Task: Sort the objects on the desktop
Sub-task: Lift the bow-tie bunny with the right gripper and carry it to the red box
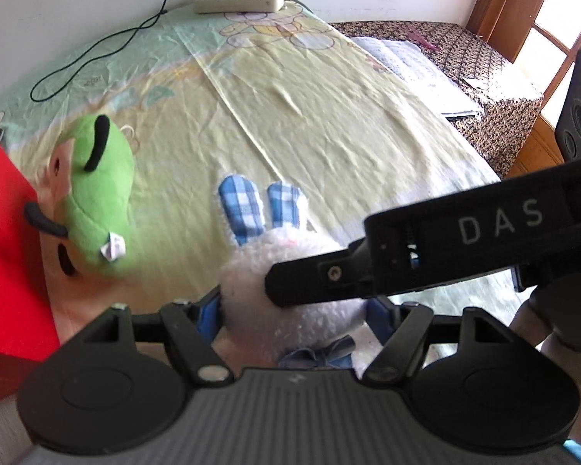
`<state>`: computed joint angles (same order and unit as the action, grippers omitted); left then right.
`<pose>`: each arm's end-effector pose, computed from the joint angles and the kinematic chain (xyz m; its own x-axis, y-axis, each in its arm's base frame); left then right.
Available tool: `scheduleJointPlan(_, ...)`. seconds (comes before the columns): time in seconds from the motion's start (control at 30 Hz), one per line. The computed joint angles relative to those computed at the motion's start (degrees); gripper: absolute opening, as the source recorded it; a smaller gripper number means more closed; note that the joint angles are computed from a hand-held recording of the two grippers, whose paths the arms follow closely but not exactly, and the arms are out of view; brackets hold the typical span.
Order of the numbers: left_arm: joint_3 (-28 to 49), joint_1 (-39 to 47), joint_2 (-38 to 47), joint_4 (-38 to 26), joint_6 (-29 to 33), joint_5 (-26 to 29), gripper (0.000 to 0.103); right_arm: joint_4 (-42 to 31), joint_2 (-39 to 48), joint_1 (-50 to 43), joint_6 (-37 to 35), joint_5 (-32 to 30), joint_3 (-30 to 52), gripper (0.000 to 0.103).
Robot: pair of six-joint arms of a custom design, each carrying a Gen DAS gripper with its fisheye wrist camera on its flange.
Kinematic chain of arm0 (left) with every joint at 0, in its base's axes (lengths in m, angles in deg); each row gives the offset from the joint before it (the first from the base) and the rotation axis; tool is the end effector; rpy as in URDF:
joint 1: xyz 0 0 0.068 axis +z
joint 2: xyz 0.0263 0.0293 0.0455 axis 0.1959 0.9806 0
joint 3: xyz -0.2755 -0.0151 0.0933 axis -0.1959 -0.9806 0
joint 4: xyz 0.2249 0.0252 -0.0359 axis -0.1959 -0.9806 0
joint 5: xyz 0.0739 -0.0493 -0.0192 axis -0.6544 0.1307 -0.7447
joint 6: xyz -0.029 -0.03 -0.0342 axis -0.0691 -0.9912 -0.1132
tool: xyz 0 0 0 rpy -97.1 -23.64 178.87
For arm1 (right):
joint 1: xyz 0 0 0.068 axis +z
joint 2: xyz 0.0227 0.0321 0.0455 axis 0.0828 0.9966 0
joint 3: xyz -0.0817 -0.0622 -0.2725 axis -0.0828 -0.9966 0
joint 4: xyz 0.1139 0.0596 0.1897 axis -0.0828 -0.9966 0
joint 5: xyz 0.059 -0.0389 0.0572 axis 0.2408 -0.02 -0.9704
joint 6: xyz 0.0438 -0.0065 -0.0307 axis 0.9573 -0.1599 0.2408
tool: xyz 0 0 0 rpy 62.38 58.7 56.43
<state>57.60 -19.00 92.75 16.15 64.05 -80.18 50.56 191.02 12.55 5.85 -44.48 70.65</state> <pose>0.2892 -0.1691 0.1267 -0.8192 0.3113 -0.4817 0.3906 0.9178 -0.0711 0.3066 0.0651 0.0930 -0.9385 0.2935 -0.1818 0.0601 0.6576 0.7509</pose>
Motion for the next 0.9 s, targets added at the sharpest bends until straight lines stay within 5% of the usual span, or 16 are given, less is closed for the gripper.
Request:
scheduleJointPlan(0.67,-12.26,9.34,-9.73,-1.68,-3.32,0.87,0.074,-6.75,3.04,12.55,-0.78,-0.38,7.78,0.062)
scheduleJointPlan(0.9,-15.11,16.52,-13.22,-4.25,2.6,2.66,0.075,-9.78,5.94,18.12,1.21,-0.94,13.94,0.062)
